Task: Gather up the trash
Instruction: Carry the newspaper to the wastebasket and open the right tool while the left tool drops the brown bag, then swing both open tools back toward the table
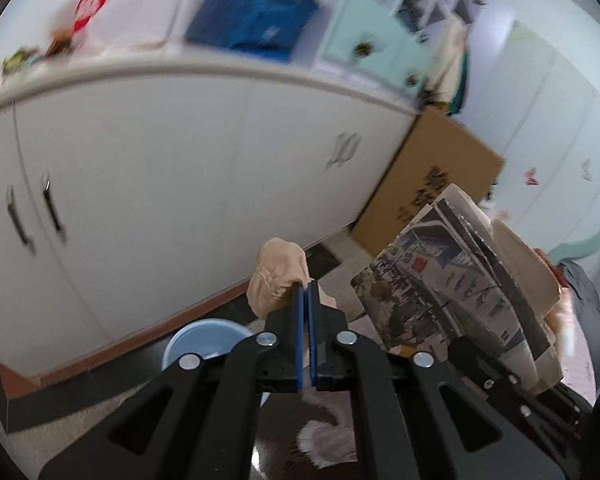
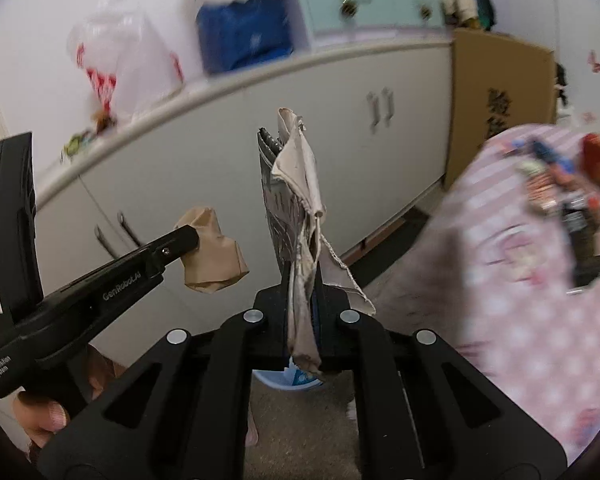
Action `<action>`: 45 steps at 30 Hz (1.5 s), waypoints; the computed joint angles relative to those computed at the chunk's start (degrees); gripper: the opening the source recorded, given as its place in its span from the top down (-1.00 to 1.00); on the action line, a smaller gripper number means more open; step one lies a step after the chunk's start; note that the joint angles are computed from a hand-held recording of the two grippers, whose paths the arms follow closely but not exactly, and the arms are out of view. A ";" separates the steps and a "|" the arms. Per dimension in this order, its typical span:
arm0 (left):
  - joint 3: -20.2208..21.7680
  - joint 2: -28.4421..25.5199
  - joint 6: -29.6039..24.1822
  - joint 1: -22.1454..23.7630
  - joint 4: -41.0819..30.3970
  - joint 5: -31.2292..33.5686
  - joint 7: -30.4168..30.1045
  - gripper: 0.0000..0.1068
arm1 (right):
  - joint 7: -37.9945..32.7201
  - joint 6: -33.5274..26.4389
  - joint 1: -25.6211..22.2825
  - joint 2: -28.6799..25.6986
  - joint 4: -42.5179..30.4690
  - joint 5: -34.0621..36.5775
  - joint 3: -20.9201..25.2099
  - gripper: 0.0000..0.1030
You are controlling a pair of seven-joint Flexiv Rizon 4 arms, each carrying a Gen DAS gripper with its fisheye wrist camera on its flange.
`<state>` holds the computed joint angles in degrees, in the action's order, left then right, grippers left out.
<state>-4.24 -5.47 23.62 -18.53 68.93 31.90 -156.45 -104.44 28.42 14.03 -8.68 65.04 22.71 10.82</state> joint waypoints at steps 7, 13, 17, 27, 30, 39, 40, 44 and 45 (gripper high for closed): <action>2.81 1.54 7.14 5.68 11.68 -11.22 3.38 0.96 | 3.79 3.06 4.37 -3.75 3.78 -6.46 1.26 0.85; 3.58 -0.45 13.48 9.23 18.51 -21.28 9.70 0.77 | 7.08 4.79 5.94 -7.02 5.99 -10.42 1.46 0.85; 3.97 -0.06 15.16 9.41 22.59 -22.85 9.50 -0.20 | 8.11 4.02 6.15 -8.78 6.33 -11.92 1.62 0.85; 4.22 -0.37 12.45 9.99 23.82 -22.11 9.05 -0.20 | 9.16 3.24 6.60 -10.83 6.21 -12.53 2.41 0.85; 4.51 -0.21 10.69 10.16 23.12 -20.24 7.59 -0.20 | 9.32 3.44 6.88 -11.64 5.49 -12.13 2.71 0.83; 4.26 1.56 6.31 10.40 22.01 -14.77 1.61 -0.20 | 9.89 6.35 8.07 -13.39 4.67 -11.94 3.12 -0.36; 4.13 1.71 6.04 10.39 21.93 -14.49 1.62 -0.20 | 10.04 6.49 8.09 -13.08 4.97 -12.20 3.11 -0.36; 3.58 2.56 5.20 10.13 21.32 -13.52 1.32 -0.20 | 10.31 8.33 8.20 -11.11 6.40 -14.16 2.67 -0.37; 3.39 2.89 5.29 10.05 21.03 -13.39 1.09 -0.20 | 10.26 8.59 8.05 -10.81 6.31 -14.27 2.64 -0.37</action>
<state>-0.85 -2.58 28.91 -8.48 89.96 18.51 -155.36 -94.18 37.01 22.08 -19.49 71.35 8.45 13.46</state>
